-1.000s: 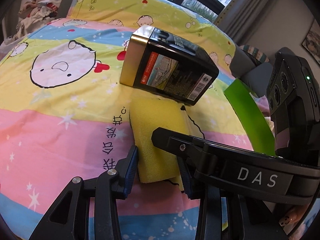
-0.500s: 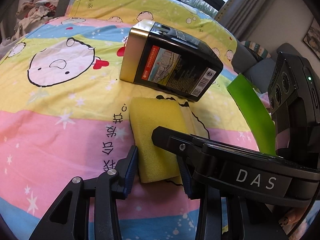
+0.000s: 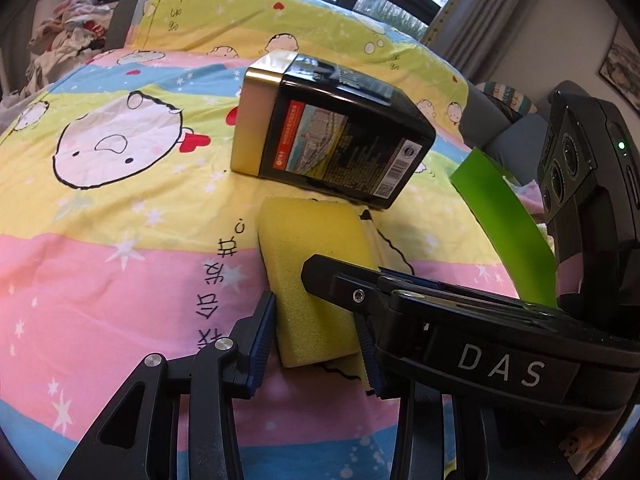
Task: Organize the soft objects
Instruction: 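Lift the yellow sponge with the right gripper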
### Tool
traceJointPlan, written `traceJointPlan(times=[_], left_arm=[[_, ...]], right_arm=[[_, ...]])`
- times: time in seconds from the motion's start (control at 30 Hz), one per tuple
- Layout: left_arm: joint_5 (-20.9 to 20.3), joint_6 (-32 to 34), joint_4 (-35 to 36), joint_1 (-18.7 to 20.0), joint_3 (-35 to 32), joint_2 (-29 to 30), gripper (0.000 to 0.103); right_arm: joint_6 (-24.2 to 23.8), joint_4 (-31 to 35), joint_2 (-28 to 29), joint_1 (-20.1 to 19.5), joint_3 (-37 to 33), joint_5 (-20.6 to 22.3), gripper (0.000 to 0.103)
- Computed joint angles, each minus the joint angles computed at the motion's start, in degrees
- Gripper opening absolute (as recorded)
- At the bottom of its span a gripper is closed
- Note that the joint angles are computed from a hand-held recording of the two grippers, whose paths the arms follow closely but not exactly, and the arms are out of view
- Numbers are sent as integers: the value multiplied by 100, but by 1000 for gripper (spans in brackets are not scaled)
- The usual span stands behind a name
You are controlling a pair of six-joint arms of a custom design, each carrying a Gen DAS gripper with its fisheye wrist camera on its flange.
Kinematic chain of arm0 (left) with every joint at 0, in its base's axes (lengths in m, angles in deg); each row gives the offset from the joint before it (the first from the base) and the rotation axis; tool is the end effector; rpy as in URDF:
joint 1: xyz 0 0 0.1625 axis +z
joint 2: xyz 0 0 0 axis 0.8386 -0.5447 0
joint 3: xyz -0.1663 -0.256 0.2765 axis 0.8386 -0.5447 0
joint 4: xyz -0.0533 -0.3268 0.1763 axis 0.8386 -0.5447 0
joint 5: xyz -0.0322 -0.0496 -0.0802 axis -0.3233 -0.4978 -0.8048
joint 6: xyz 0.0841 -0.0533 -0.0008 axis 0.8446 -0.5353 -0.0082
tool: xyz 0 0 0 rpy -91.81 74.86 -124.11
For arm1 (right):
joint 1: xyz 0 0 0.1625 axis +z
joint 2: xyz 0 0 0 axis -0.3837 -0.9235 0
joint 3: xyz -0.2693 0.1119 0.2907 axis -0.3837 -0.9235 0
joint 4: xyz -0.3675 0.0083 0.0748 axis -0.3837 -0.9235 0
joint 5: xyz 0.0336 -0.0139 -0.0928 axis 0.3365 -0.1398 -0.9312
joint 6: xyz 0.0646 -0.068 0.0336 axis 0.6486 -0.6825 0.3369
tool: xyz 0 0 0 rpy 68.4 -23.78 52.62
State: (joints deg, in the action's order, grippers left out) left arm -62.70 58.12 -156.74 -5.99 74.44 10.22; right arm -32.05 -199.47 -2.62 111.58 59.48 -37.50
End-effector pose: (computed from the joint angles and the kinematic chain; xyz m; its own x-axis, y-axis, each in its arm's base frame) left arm -0.2872 -0.6372 0.0422 -0.8810 0.3097 -0.3576 0.4421 0.8079 -0.3896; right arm 0.0960 -0.6648 0.1897 -0.9333 -0.0776 0.3505 -0.2380 0.8647 -0.4423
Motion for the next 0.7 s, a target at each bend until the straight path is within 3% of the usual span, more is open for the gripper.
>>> traceJointPlan(times=[0.2, 0.43, 0.7], left_arm=[[-75, 80, -142, -47, 59, -32, 39], [-141, 436, -880, -219, 259, -97, 39], [-162, 1036, -1667, -575, 153, -13, 39]], right_arm=[[-148, -315, -49, 93, 138, -184, 46], [-375, -912, -219, 244, 394, -244, 46], [-503, -1678, -712, 342, 819, 1, 46]])
